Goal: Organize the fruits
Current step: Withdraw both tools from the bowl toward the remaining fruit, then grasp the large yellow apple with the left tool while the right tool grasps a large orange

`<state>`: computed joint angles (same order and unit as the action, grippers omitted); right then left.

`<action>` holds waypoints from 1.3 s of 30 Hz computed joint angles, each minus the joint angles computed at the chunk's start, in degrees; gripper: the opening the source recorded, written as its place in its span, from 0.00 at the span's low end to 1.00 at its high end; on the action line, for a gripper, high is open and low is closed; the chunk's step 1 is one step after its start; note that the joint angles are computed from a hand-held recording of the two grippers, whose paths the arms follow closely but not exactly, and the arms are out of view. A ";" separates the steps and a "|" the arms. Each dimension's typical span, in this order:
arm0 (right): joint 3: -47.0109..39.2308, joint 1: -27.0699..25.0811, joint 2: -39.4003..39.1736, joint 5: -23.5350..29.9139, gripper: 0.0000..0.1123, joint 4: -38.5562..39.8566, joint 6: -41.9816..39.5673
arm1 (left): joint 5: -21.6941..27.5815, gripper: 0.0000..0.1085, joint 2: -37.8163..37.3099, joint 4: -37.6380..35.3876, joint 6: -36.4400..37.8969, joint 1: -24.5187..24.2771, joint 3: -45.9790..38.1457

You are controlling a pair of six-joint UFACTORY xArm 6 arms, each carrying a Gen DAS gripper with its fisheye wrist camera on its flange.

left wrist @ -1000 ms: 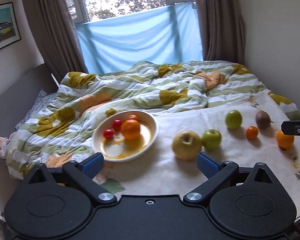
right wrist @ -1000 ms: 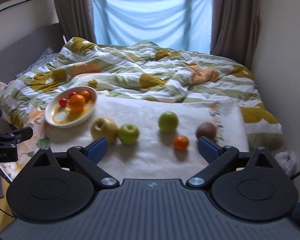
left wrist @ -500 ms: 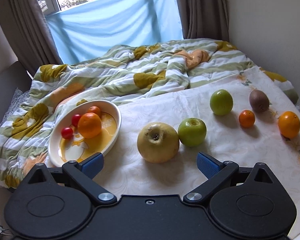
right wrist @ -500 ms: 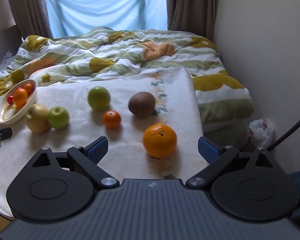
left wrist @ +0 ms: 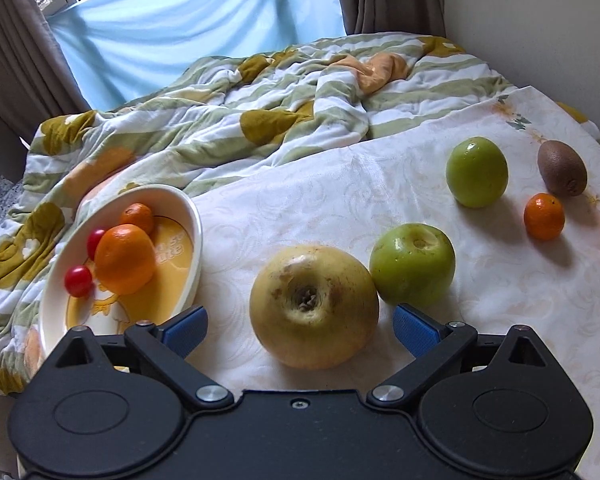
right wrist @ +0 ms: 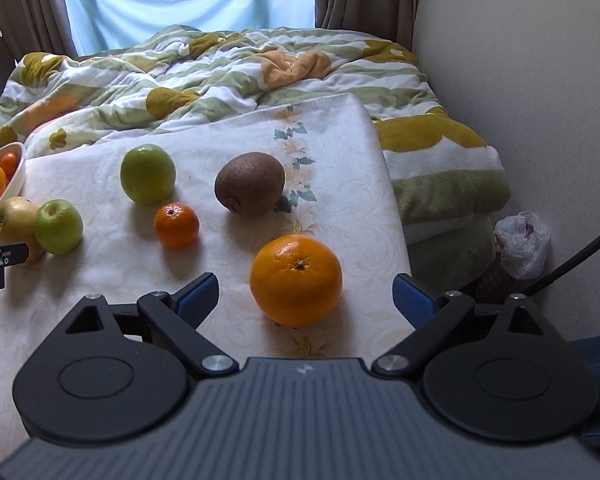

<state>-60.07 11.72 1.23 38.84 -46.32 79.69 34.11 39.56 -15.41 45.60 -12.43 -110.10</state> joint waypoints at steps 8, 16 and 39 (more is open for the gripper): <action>-2.85 -0.84 3.70 -0.27 0.92 1.48 -3.64 | 2.78 0.93 3.71 0.87 -0.24 0.05 -5.49; -3.98 -1.36 5.44 -1.13 0.91 3.06 -4.74 | 7.25 0.74 5.71 -1.02 2.09 0.20 -9.14; -4.34 -1.44 6.72 -1.14 0.66 3.24 -4.71 | 5.73 0.73 0.86 -2.84 0.66 1.36 -2.21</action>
<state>-64.42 10.27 7.94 37.70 -43.08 74.98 39.84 40.42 -18.25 46.26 -11.07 -112.31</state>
